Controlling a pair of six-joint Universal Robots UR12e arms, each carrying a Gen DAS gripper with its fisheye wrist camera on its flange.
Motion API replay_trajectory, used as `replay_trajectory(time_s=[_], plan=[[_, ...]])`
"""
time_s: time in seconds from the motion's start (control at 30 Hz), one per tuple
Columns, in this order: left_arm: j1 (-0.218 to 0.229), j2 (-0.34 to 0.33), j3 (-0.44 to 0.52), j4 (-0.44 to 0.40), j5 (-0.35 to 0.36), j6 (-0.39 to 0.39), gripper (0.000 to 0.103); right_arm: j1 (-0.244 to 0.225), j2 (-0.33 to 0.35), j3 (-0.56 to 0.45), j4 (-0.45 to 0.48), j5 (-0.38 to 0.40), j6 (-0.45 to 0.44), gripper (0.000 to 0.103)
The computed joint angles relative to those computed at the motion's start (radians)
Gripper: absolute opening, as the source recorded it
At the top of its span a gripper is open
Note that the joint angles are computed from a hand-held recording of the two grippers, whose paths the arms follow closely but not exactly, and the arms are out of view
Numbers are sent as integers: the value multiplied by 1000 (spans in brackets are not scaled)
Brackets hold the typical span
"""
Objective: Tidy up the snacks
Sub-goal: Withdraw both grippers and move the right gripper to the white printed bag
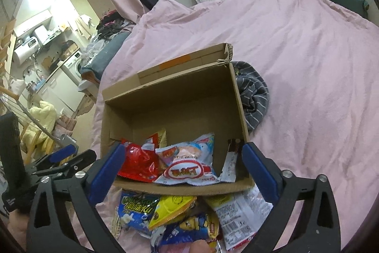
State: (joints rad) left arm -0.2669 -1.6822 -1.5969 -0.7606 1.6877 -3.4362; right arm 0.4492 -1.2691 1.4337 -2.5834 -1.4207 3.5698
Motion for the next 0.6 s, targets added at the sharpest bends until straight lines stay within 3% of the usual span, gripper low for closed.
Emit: replay_trajectory(time_s=[0.6], plan=[[6, 80, -78, -137, 7, -96, 91, 2, -80, 97, 54, -18, 27, 103]])
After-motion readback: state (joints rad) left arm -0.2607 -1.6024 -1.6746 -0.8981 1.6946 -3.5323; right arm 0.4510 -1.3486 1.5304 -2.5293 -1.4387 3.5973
